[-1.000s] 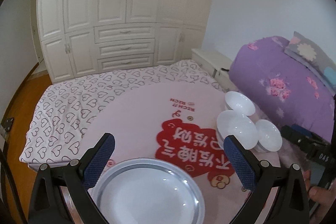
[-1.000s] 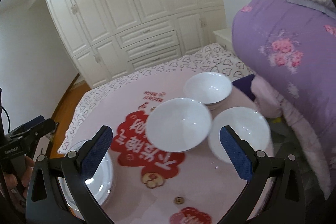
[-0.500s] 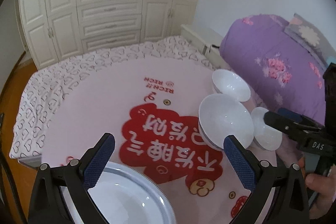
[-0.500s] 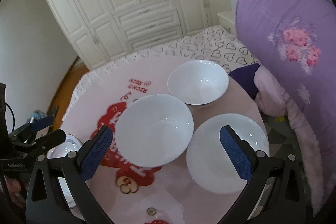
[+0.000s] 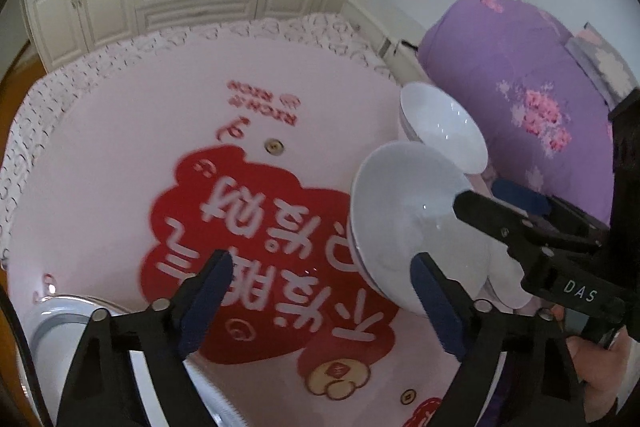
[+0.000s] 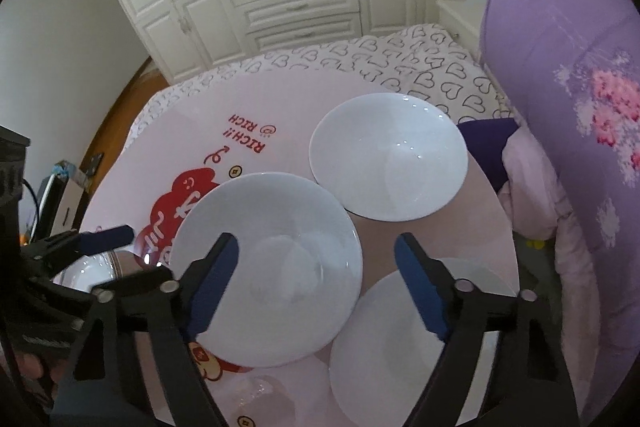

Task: Organize plates and bowls
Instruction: 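Close both grippers on the rim of a white bowl, then lift the white bowl and carry it across the table with both grippers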

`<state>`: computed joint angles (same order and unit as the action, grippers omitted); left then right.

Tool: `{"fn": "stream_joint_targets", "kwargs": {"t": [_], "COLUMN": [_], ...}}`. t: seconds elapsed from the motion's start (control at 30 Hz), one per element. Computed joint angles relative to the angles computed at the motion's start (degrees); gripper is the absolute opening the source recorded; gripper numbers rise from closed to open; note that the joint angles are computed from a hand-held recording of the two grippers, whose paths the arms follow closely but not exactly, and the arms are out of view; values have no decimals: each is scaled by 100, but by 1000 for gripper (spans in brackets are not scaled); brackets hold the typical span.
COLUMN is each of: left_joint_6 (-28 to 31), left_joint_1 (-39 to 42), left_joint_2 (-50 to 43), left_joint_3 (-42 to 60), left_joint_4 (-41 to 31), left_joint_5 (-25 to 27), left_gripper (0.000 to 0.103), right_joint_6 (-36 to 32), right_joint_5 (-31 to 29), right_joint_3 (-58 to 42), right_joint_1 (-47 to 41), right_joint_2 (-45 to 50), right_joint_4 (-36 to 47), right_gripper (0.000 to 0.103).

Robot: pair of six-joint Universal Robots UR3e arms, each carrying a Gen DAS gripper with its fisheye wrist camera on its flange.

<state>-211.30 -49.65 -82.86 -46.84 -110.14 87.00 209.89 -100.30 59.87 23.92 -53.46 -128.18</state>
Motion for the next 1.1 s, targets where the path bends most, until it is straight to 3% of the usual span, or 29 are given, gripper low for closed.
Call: {"fn": "stream_joint_targets", "kwargs": {"t": [0.17, 0.23, 0.3, 0.33, 0.37, 0.6, 1.1], "left_joint_6": [30, 70, 75, 88, 90, -57, 460], "left_joint_1": [158, 270, 388, 417, 422, 570, 1386], "left_joint_2": [-41, -14, 27, 10, -6, 231, 792], "left_joint_3": [-617, -890, -1174, -1238, -1267, -1698, -1143], "left_joint_4": [368, 575, 801, 876, 907, 1149, 18], "left_joint_5": [-490, -762, -1050, -1167, -1186, -1299, -1557], "left_gripper": [55, 48, 33, 23, 19, 14, 14], "right_joint_6": [-224, -241, -234, -214, -198, 201, 492], "right_joint_5": [116, 158, 226, 225, 236, 189, 134], "right_joint_3": [-577, -653, -663, -668, -648, -312, -1766], "right_joint_1": [-88, -118, -138, -129, -125, -63, 275], "right_joint_2": [390, 475, 529, 557, 565, 408, 1068], "right_joint_4": [615, 721, 727, 708, 666, 293, 1014], "right_gripper": [57, 43, 34, 33, 33, 33, 33]}}
